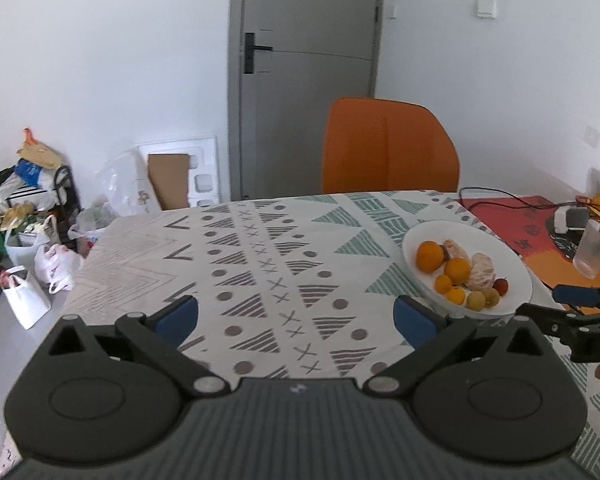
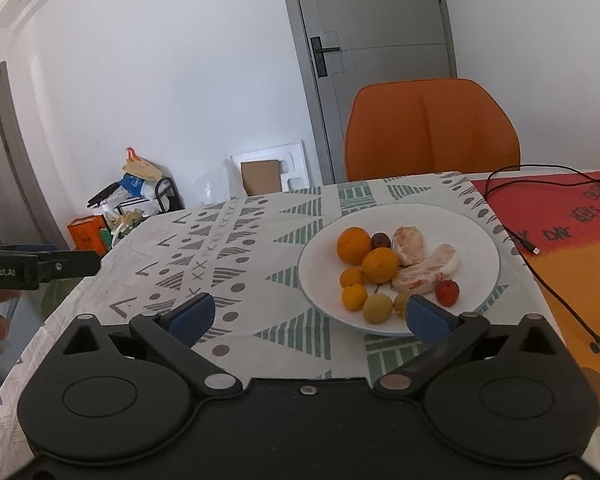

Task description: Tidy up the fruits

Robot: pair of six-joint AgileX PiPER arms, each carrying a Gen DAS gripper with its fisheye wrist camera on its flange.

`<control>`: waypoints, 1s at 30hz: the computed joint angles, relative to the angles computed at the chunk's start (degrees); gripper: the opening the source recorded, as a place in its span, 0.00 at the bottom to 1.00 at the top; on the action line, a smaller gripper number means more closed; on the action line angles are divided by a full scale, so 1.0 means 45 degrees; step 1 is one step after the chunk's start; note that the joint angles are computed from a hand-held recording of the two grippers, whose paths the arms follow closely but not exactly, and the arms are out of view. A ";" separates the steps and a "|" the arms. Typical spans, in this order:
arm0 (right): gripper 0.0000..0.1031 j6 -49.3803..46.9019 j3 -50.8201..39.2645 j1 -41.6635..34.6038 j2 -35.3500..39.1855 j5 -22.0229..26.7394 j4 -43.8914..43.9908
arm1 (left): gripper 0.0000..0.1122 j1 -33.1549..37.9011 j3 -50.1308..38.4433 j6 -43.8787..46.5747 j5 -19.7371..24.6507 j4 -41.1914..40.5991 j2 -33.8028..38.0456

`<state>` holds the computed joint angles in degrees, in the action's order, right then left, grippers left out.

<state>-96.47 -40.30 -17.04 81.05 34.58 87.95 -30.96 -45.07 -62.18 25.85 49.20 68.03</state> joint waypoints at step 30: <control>1.00 0.2968 0.0942 0.2216 -0.2046 -0.2315 -0.2498 | 0.92 0.1561 0.2289 0.1803 0.0758 -0.1844 -0.3568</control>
